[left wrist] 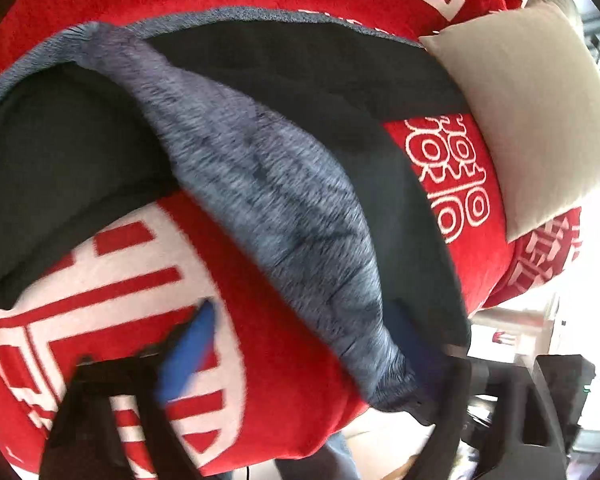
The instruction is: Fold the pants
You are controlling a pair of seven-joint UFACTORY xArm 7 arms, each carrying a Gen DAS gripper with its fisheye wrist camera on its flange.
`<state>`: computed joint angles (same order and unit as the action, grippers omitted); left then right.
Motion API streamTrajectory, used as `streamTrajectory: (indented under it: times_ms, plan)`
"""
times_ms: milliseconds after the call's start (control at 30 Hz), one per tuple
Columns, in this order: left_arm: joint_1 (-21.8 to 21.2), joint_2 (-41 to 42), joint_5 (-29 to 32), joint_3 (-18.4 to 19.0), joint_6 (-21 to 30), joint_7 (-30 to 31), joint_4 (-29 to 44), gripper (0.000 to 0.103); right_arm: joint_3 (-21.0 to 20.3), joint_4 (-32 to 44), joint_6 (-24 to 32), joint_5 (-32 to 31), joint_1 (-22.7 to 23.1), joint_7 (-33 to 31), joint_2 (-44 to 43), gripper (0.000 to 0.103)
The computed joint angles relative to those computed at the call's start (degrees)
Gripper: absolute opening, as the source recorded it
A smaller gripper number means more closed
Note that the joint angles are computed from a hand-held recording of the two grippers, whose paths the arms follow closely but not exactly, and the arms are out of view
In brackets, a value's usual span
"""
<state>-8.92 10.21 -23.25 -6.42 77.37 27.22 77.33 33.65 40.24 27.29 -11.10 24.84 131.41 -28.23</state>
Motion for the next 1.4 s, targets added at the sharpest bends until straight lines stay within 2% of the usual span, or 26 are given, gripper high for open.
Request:
streamTrajectory:
  times_ms: [33,67,133,267,333,367,400,467,667,767,833,900,933,967,1000,1033,1067,1100,1133,1233,1300,1333,1400]
  plan:
    - [-0.18,1.23,-0.19,-0.13,1.33,-1.37,1.31,0.046,-2.04,-0.94,-0.57,0.81,1.33,-1.94,-1.41,0.003]
    - [-0.40,2.45,-0.33,-0.28,2.59,-2.98,2.59,0.031,-4.16,-1.81,-1.32,1.75,2.39,-4.27,-2.65,0.003]
    - [-0.81,3.71,-0.36,-0.56,3.35,-5.49,4.01,0.018,-8.68,-3.87,-2.82,4.52,4.71,-10.02,-5.50,0.003]
    - [-0.56,3.96,-2.73,-0.95,3.88,-7.62,6.20,0.014,-17.64,-6.32,-2.39,10.02,8.75,-22.77,-10.23,0.003]
    - [-0.74,4.59,-3.88,-1.21,4.07,-9.57,8.64,0.014,-20.48,-7.72,-2.67,12.73,8.95,-27.94,-12.59,0.003]
    - [-0.83,5.19,-4.10,-1.28,4.42,-10.59,10.23,0.014,-23.78,-8.23,-2.55,12.33,10.50,-29.27,-13.44,0.003]
    - [-1.03,6.06,-4.38,-1.46,4.69,-11.80,12.14,0.014,-25.33,-7.43,-4.50,14.16,9.65,-33.00,-11.89,0.003]
    - [-1.49,8.40,-5.03,-1.92,4.86,-14.25,16.51,0.014,-29.29,-6.40,-4.07,15.70,10.07,-38.86,-11.40,0.003]
    - [-3.25,20.59,-4.33,-3.49,3.58,-20.92,35.78,0.014,-44.88,4.31,1.90,19.05,12.13,-64.38,-3.91,0.003]
    - [-5.71,27.47,0.30,-3.40,2.65,-22.75,46.68,0.014,-53.42,13.16,8.02,23.01,13.39,-78.00,4.56,0.003]
    - [-7.43,30.81,4.62,-2.59,2.67,-23.33,52.88,0.014,-56.61,17.97,11.54,24.78,13.11,-84.87,9.97,0.003]
    - [-8.41,32.46,8.34,-1.58,2.41,-23.39,56.27,0.018,-58.06,23.76,17.17,23.67,11.26,-89.86,16.05,0.005]
    - [-8.49,33.03,9.54,-1.21,2.76,-23.83,57.36,0.044,-58.30,25.78,19.05,23.47,10.27,-91.30,18.23,0.007]
    - [-8.67,32.63,10.64,-0.76,1.64,-24.39,56.28,0.075,-58.58,28.06,21.34,23.06,9.04,-92.27,20.73,0.009]
    - [-8.57,30.70,11.60,-0.19,-1.02,-24.78,52.80,0.079,-58.79,30.58,23.64,23.32,7.86,-92.89,22.89,0.014]
    - [-8.19,28.93,12.11,-0.19,-3.34,-24.39,49.45,0.079,-58.45,31.62,24.80,22.78,6.80,-92.46,23.86,0.032]
    - [-7.91,28.17,13.02,-0.14,-3.41,-23.78,47.96,0.079,-57.84,32.58,25.52,20.88,5.75,-90.87,24.29,0.060]
    - [-8.28,27.49,14.86,0.45,-3.61,-23.70,46.29,0.079,-57.03,32.48,25.10,19.18,4.91,-89.73,23.87,0.072]
    - [-8.46,26.75,16.14,0.73,-4.21,-23.67,44.46,0.079,-56.04,32.18,23.97,17.08,4.15,-88.48,23.03,0.079]
    - [-9.22,25.84,19.82,1.42,-5.04,-24.02,40.44,0.079,-52.65,33.05,24.77,12.67,2.53,-86.96,21.67,0.077]
    - [-10.34,24.88,22.55,1.91,-7.86,-24.82,36.35,0.079,-50.36,33.89,26.85,11.54,1.99,-88.03,22.13,0.043]
    - [-10.85,24.78,23.93,2.10,-8.88,-25.19,35.04,0.079,-49.51,34.57,28.82,12.11,1.69,-89.09,23.11,0.022]
    - [-11.90,24.80,26.43,2.48,-10.32,-26.50,32.53,0.079,-48.02,34.91,31.73,13.61,0.86,-91.61,25.30,0.017]
